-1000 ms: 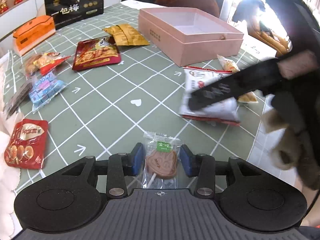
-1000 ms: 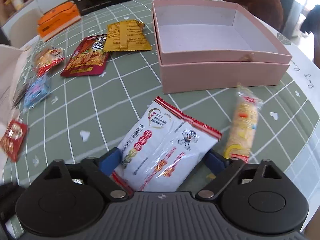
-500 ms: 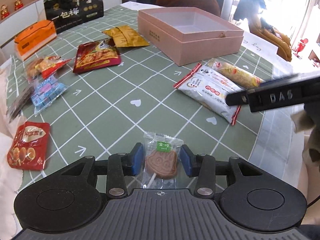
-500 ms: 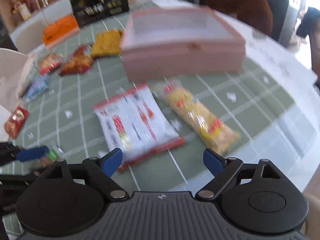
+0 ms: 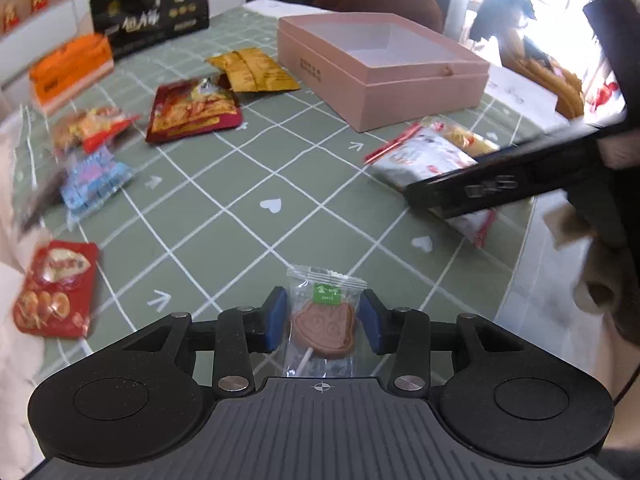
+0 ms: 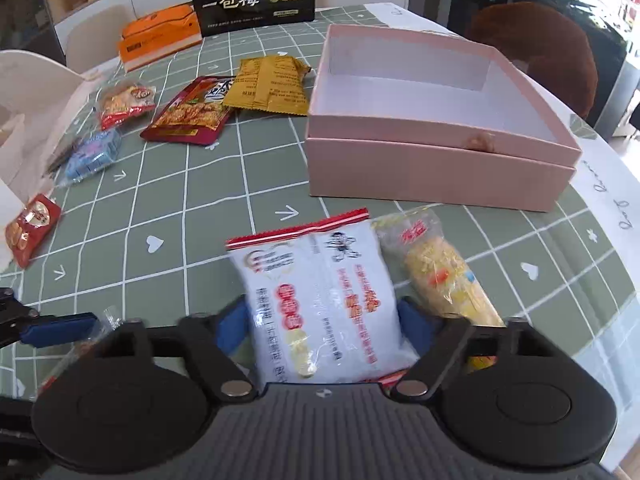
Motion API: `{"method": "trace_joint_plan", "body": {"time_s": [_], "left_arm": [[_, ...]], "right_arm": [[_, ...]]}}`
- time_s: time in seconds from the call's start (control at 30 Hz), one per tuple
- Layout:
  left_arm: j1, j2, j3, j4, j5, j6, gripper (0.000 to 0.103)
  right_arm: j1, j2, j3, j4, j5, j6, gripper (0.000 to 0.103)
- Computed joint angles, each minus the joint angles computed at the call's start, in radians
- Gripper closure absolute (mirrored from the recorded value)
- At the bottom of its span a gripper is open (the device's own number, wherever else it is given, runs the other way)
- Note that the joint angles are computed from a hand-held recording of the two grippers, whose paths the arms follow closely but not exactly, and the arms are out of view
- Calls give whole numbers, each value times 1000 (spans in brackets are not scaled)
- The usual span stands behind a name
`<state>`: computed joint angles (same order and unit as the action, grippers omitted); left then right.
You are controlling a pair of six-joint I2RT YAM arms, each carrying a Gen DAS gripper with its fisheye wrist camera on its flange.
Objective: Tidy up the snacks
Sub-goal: 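Carry both snacks over the pink box and open both tools to drop them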
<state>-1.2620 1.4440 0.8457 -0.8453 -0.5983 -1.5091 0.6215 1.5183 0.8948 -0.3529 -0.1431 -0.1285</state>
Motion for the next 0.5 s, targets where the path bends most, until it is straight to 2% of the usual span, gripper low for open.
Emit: {"method": "trace_joint_plan", "body": {"time_s": [0.07,0.13,0.23,0.3,0.37,0.43,0.47,0.5], "left_arm": [[25,-69,-32,61,-26,28,63],[90,-118,-11,88,-79,118,63],[284,-173,63,230,-103,423,63],[461,-153,118,409,-20,634,61],[622,-67,167,568,104,766,60],[778,65,247,622,298,790,62],[820,97,256,644,358,781,62],[834,104,247,666,372,774,62]], "right_arm": [[-44,-52,-14,-30,-50,-1,27],[-95,-121,-20,-68,-105,-20,27],[-167,-205,2,-102,-154,-61,27],[-208,-207,63,-121,-162,-70,27],[-239,-181,125,-125,-164,-67,27],[-246,-139,184,-122,-123,-50,27],[-253,-114,214,-122,-109,-39,27],[-260,-84,248,-129,-97,-21,27]]}}
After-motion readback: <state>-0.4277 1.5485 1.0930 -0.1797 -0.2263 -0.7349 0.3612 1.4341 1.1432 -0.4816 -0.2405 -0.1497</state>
